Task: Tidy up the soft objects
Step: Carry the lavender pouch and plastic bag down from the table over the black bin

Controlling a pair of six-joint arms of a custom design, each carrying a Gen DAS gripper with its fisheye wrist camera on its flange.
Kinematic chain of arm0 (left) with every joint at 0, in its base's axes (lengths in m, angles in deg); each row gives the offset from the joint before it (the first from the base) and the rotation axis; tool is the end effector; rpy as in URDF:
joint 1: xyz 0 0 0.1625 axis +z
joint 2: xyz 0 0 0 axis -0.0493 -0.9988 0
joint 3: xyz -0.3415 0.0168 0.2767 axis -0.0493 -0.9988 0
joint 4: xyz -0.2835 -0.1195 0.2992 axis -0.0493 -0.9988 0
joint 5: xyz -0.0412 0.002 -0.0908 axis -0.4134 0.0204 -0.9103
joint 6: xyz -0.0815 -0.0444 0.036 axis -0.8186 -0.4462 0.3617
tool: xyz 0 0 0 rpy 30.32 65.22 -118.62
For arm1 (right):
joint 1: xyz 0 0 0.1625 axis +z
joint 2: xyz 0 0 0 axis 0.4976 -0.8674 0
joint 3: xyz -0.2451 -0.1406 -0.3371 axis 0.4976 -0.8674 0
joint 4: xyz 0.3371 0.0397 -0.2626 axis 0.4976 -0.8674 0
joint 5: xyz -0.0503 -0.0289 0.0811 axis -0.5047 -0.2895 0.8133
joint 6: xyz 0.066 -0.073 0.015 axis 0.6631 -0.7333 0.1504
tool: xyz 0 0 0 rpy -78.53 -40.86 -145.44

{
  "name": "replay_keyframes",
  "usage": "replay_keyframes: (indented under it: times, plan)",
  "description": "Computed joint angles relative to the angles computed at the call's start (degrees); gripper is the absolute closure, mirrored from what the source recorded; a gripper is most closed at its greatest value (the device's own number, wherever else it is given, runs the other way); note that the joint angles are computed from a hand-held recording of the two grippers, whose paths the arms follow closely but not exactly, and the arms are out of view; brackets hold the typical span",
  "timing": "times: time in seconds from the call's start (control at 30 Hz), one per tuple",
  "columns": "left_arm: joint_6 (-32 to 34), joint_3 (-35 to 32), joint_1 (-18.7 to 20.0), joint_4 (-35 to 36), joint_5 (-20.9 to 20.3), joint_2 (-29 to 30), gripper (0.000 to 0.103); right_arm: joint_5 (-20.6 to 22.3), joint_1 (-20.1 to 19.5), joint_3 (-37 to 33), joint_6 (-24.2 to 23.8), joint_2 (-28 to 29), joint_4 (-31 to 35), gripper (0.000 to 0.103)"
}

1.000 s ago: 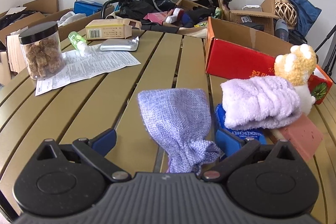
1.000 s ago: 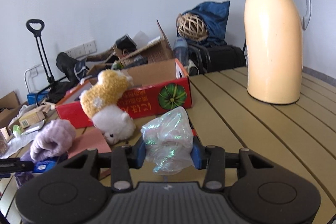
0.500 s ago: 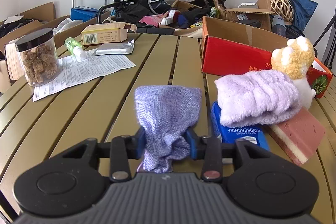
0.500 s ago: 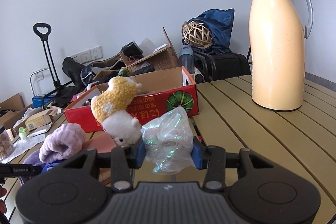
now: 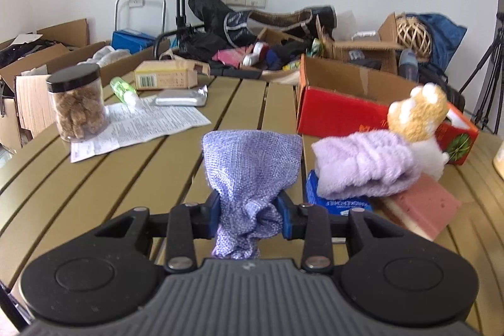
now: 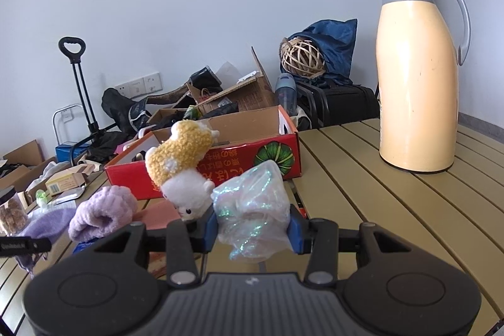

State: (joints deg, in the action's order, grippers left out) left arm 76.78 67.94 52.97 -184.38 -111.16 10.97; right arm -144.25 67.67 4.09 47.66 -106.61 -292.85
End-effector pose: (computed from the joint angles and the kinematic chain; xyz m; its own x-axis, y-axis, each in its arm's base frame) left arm -0.4004 -0.7872 0.1598 -0.7282 0.2993 -0.6166 0.6627 0.5371 -0.5219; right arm 0.1539 -0.6290 0.3813 -0.7476 0.4611 0.4779 -0.4050 0.2537 -0.8784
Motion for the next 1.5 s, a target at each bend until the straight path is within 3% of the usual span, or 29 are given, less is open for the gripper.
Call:
replay_keyframes:
  times: [0.6,0.93,1.23,1.5]
  plan:
    - [1.7,21.2,-2.4,-13.0,-5.6,-14.2,0.067,3.2,4.7,9.6,-9.2,-1.6,-9.9,0.060]
    - [-0.1,35.8,-4.0,-15.5,-8.6,-23.5,0.067,2.6,8.4,18.4,-12.2,-2.2,-15.2,0.060]
    - [-2.3,46.1,-5.5,-13.6,-9.9,-31.1,0.067,-0.2,11.8,25.8,-8.2,-2.8,-14.0,0.060]
    - [-3.7,53.5,-6.4,-7.3,-8.1,-36.2,0.067,-4.5,12.8,32.3,2.2,-4.5,-7.0,0.060]
